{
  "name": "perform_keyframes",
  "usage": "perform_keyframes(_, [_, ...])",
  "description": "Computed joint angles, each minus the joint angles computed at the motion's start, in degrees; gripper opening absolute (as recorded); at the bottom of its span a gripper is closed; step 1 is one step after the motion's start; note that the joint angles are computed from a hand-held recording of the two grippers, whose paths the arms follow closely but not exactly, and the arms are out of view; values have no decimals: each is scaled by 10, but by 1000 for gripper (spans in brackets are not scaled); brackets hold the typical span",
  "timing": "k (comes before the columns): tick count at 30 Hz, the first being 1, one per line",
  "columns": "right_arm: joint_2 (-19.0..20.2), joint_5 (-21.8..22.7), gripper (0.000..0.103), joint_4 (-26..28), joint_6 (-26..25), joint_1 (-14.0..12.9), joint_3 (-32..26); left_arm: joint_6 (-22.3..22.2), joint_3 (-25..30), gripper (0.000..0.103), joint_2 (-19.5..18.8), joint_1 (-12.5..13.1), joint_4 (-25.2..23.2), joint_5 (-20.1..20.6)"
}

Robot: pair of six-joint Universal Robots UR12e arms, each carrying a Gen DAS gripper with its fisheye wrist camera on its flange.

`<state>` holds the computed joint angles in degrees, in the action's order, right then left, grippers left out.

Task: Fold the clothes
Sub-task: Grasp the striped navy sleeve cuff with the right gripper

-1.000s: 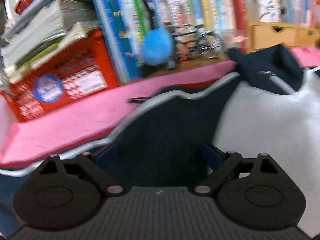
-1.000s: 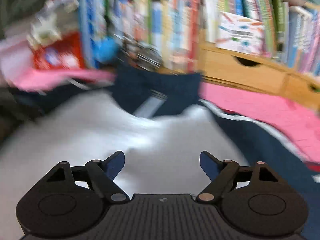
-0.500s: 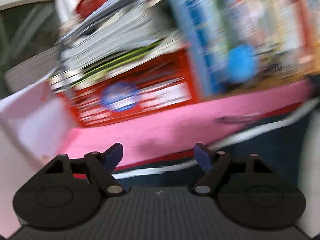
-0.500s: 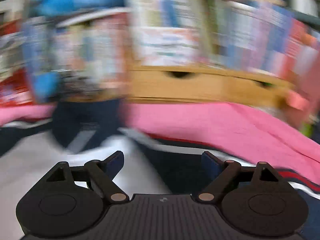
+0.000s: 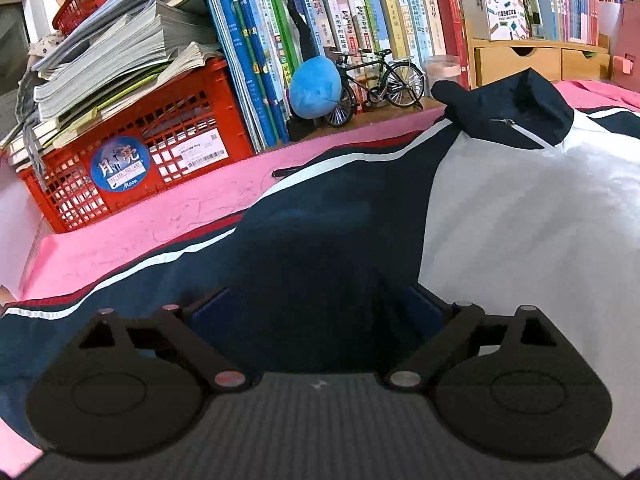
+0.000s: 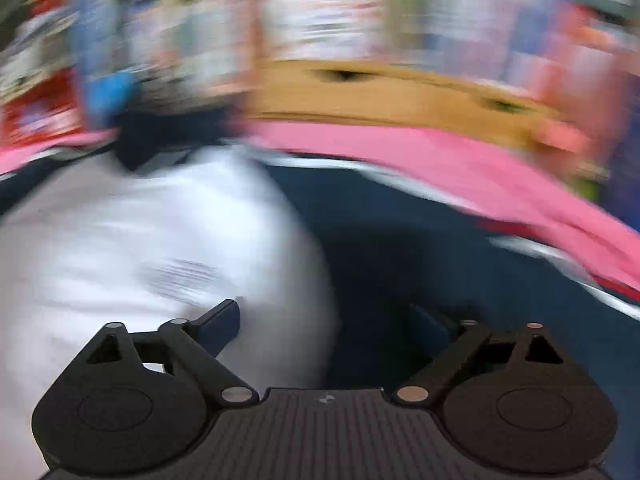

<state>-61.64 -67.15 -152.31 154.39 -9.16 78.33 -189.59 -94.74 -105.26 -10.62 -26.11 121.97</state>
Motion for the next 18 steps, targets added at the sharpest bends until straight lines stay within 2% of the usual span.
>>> perform_keyframes(2, [10, -57, 102, -7, 75, -16, -19, -2, 3, 98, -2, -3, 0, 7])
perform_keyframes(3, [12, -60, 103, 7, 101, -24, -29, -4, 4, 98, -3, -5, -1, 10])
perform_keyframes(4, [10, -84, 97, 1, 115, -24, -28, -7, 4, 98, -3, -6, -1, 12])
perform_keyframes(5, [7, -114, 96, -13, 124, -22, -23, -10, 3, 98, -3, -6, -1, 14])
perform_keyframes(8, [-11, -110, 95, -103, 97, -25, 17, -15, 3, 98, -5, -4, 1, 17])
perform_keyframes(9, [-12, -134, 96, -146, 104, -24, 29, -17, 3, 98, -5, -5, 1, 18])
perform_keyframes(11, [-5, -239, 99, -233, 129, -12, 41, -23, 4, 98, -6, -6, -1, 22])
perform_keyframes(13, [13, -337, 103, -270, 153, -2, 28, -31, 3, 98, -7, -7, 1, 27])
perform_keyframes(15, [24, -372, 103, -233, 185, -5, 6, -38, 2, 98, -8, -8, 4, 31])
perform_keyframes(18, [44, -381, 103, -181, 223, -11, -27, -50, 4, 98, -9, -11, 2, 39])
